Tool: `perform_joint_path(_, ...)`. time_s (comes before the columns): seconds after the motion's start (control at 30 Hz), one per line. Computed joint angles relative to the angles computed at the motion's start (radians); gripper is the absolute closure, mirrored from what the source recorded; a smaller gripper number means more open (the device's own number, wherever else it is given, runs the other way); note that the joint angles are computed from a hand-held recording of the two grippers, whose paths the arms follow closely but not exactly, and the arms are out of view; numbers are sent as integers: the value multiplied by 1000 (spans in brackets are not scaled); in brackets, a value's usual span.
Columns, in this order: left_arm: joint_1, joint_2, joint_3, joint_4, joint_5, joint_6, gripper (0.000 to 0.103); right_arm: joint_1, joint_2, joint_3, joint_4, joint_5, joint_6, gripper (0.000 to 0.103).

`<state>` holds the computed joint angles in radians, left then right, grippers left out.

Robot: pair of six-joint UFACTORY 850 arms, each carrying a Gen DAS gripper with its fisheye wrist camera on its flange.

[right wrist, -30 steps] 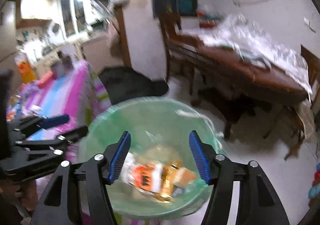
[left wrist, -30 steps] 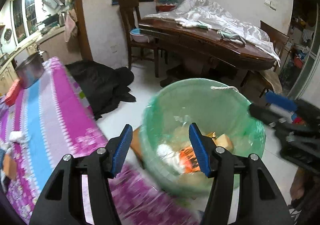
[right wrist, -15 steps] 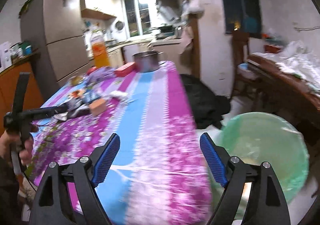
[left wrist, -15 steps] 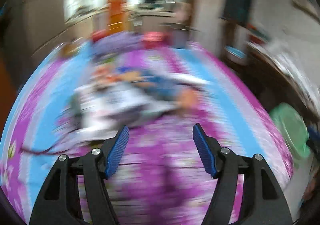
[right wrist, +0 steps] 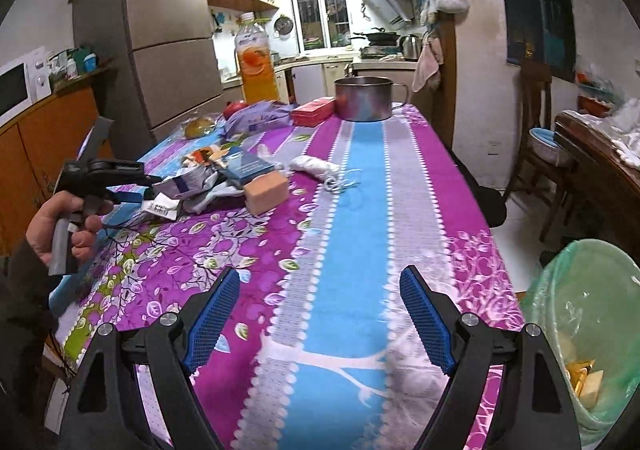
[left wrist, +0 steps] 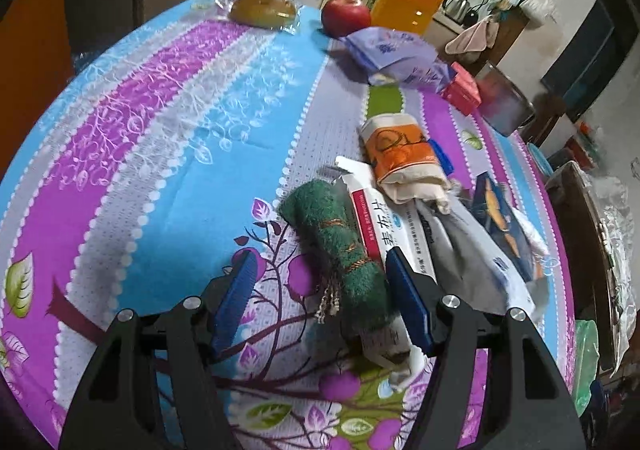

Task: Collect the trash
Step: 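Grasp the green scrubber with the left tool while the right tool grasps another orange sponge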

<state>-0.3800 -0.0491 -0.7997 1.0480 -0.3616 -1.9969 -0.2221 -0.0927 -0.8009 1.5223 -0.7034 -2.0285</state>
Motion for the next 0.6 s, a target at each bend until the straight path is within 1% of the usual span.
perform_joint_path(0.13,8,8,20,48,11,-51,39,24,-13,-14,-19,9,17,20)
perform_joint_path(0.23,3,-3,9,52,-12,-44,39,49,-27,-25,-28,24,26,20)
perform_joint_path(0.33,-8,-3,10,37,-39,-16,41,57,-31,-27,-31,23,26,20)
perform_joint_path(0.5,-45,-4,14,5,-132,75,44,66,-35,-29,-22,31,25,20)
perform_joint_path(0.6,-46,-11,6,0,-151,94,44,75,-45,-36,-31,38,34,20)
